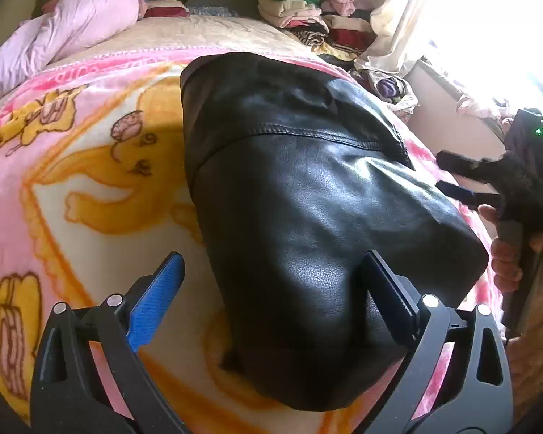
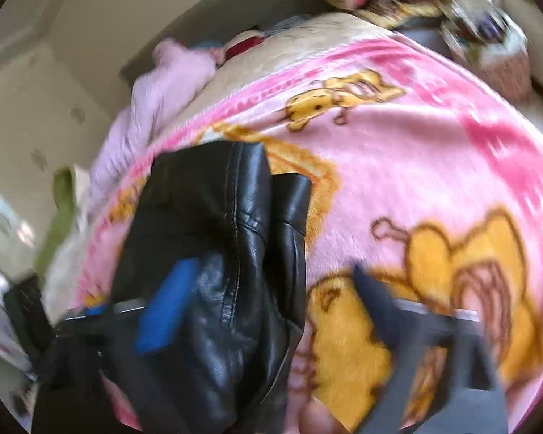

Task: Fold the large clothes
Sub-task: 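Lower the folded jacket onto the blanket and press it flat with both grippers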

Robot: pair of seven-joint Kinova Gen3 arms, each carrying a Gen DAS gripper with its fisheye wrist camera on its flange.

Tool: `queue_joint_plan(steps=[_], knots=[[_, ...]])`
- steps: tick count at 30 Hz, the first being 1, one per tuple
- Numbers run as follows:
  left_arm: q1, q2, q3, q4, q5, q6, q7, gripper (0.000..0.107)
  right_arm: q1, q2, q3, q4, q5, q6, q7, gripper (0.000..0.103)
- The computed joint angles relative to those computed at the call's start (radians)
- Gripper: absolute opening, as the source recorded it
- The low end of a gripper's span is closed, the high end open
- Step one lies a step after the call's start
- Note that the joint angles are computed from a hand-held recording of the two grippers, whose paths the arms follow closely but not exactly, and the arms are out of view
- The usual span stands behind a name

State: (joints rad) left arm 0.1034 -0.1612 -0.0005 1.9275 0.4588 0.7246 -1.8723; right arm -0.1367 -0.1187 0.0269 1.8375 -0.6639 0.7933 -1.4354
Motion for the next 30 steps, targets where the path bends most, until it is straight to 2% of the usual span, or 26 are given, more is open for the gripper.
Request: queue_joint_plan(steps=[1,3,4,5,6,8,9,11,13,17,20,22,24,30], knots=[[0.0,-0.004,0.006,0.003,-0.009,-0.006,0.007,0.091,-0.013,0.034,0.018,-0.023,-0.031,0.041,0.016,0.097],[0.001,-0.006,0.012,0.004,-0.021,-0.012,0.023,0.091,-0.003,0.087,-0.001,-0.061,-0.044,0.106,0.007,0.095],[0.002,-0.007,0.013,0.005,-0.027,-0.014,0.029,0.091,-0.01,0.106,-0.016,-0.071,-0.041,0.114,0.009,0.089],[0.002,-0.008,0.019,0.003,-0.039,-0.017,0.041,0.091,-0.017,0.105,-0.028,-0.073,-0.053,0.106,0.027,0.044],[0.0,-0.012,0.032,0.002,-0.067,-0.02,0.062,0.091,-0.012,0.087,-0.058,-0.073,-0.048,0.081,0.049,0.034],[0.006,-0.023,0.032,0.004,-0.086,-0.027,0.07,0.091,-0.017,0.023,-0.109,-0.051,-0.026,0.0,0.098,0.026],[0.009,-0.031,0.027,0.006,-0.087,-0.031,0.07,0.091,-0.041,-0.004,-0.109,-0.033,-0.023,-0.041,0.114,0.025],[0.013,-0.033,0.02,-0.001,-0.092,-0.023,0.071,0.092,-0.065,-0.025,-0.126,0.004,0.028,-0.115,0.097,0.025],[0.019,-0.022,0.012,-0.006,-0.083,-0.008,0.062,0.092,-0.1,-0.025,-0.103,0.045,0.057,-0.152,0.065,0.025],[0.023,-0.016,0.035,0.003,-0.107,-0.016,0.081,0.092,-0.142,-0.04,-0.093,0.124,0.103,-0.252,0.015,0.026],[0.028,-0.02,0.039,0.005,-0.116,-0.015,0.093,0.092,-0.116,-0.063,-0.149,0.163,0.193,-0.309,-0.098,0.034],[0.028,-0.025,0.045,0.006,-0.134,-0.018,0.108,0.092,-0.125,-0.084,-0.163,0.166,0.264,-0.306,-0.177,0.038],[0.028,-0.033,0.052,0.01,-0.153,-0.026,0.126,0.092,-0.111,-0.112,-0.185,0.154,0.327,-0.266,-0.249,0.06],[0.033,-0.046,0.056,0.007,-0.176,-0.02,0.158,0.092,-0.206,-0.187,-0.091,0.183,0.287,-0.2,-0.257,0.072]])
